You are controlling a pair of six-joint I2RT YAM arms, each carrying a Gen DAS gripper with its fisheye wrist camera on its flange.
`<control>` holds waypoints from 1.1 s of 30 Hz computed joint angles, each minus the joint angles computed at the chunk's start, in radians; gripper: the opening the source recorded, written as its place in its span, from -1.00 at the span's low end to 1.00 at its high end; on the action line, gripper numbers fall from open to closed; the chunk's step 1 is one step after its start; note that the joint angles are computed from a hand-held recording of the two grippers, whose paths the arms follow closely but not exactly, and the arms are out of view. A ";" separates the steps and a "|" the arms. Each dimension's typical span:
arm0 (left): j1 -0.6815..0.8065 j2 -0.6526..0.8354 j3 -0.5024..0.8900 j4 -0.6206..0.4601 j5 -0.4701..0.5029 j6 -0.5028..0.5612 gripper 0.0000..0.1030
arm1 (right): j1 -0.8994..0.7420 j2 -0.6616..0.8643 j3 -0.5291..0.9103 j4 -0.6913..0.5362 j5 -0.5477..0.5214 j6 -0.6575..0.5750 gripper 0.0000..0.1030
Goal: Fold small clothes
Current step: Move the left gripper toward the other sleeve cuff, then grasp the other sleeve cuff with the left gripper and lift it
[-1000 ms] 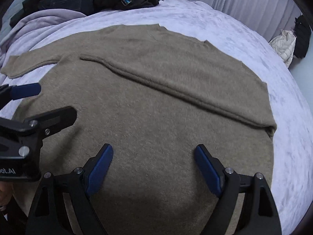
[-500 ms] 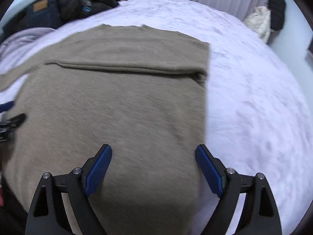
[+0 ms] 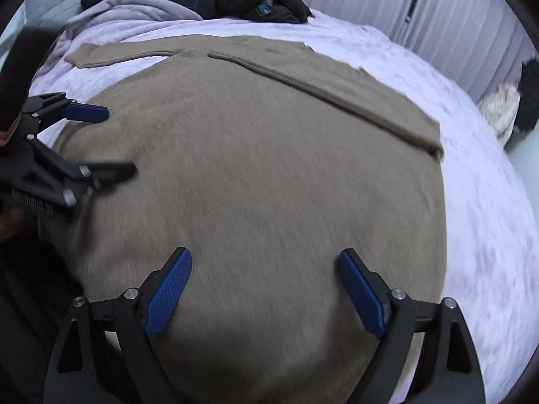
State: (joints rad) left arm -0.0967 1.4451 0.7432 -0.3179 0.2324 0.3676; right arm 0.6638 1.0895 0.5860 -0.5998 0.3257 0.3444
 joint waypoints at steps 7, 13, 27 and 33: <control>0.082 -0.135 -0.058 -0.085 0.002 0.141 1.00 | 0.104 -0.152 -0.014 -0.297 0.083 0.025 0.82; 0.091 -0.057 0.104 -0.010 -0.016 0.053 1.00 | 0.001 -0.097 0.188 -0.209 0.121 -0.192 0.83; 0.663 0.960 1.300 -0.357 0.025 -0.543 1.00 | -0.320 1.016 1.202 -0.126 0.081 0.033 0.83; 0.695 1.063 1.465 -0.328 0.160 -0.639 0.73 | -0.229 1.285 1.565 -0.283 0.040 0.133 0.83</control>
